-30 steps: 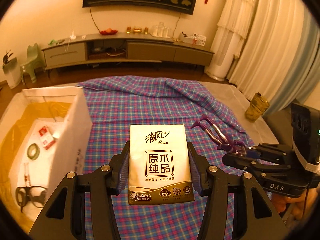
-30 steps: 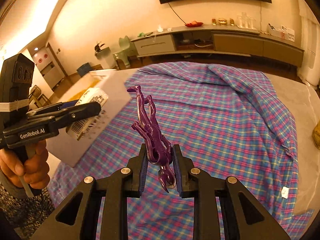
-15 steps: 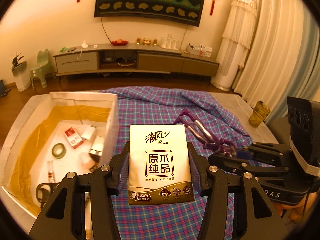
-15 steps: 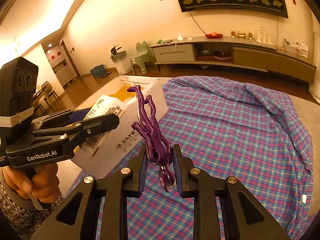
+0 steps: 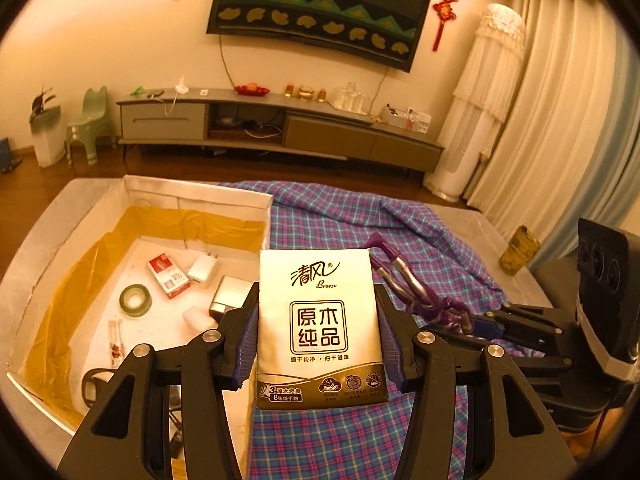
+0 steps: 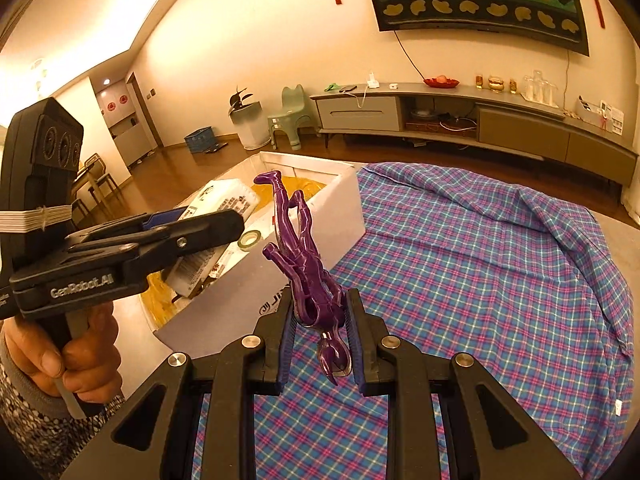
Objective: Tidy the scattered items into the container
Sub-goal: 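Carry the tissue pack and purple figure over the foam box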
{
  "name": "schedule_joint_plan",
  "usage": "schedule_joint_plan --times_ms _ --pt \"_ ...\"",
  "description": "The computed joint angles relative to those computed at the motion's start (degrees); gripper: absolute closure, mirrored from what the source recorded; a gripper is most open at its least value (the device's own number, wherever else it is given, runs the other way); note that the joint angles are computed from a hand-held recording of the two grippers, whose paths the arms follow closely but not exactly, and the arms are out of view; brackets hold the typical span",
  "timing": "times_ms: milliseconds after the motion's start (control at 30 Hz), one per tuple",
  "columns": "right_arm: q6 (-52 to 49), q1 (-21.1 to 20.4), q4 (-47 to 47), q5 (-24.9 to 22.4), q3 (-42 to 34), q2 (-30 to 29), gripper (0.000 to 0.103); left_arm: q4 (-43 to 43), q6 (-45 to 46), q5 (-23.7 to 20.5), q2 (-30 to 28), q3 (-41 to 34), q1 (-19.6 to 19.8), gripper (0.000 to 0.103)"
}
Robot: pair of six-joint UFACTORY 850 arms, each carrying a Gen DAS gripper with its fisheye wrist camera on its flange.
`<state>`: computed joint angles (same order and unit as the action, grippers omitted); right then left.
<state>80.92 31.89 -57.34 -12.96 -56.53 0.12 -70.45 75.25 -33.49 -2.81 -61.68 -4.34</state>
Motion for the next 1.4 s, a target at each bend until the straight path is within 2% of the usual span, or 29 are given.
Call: schedule_joint_plan --times_ms 267,367,533,767,967,1100,1167,1233,1400 --pt "4.91 1.77 -6.35 -0.92 -3.26 -3.14 0.078 -1.02 3.65 5.01 -1.23 -0.88 0.98 0.049" --pt "6.75 2.54 -8.66 -1.91 -4.17 -3.88 0.078 -1.01 2.67 3.53 -2.64 -2.4 2.67 0.049" --pt "11.14 3.59 -13.08 -2.61 -5.48 -4.66 0.078 -1.82 -0.55 -2.05 -4.72 -5.51 6.89 0.049" --pt "11.23 4.52 -12.44 -1.21 -8.07 -6.78 0.078 -2.86 -5.15 -6.4 -7.52 -9.04 11.32 0.049" --pt "0.25 3.4 -0.15 1.51 -12.91 -10.16 0.078 -1.63 -11.82 -8.29 -10.2 -12.01 13.57 0.049" --pt "-18.24 2.19 17.18 1.89 -18.73 -13.93 0.078 -1.21 -15.95 -9.43 -11.81 -13.15 14.6 0.049" --pt "-27.8 1.96 25.62 0.3 -22.13 -16.06 0.078 0.09 -18.5 -10.46 -12.97 -13.92 14.76 0.049" --pt "-36.2 1.73 32.74 -1.98 -25.82 -18.38 0.078 2.77 -18.7 -9.13 -13.73 -14.45 13.97 0.049" --pt "-49.45 0.77 42.32 -8.73 -34.7 -24.06 0.078 11.22 -15.32 -7.51 -15.4 -15.78 11.38 0.049"
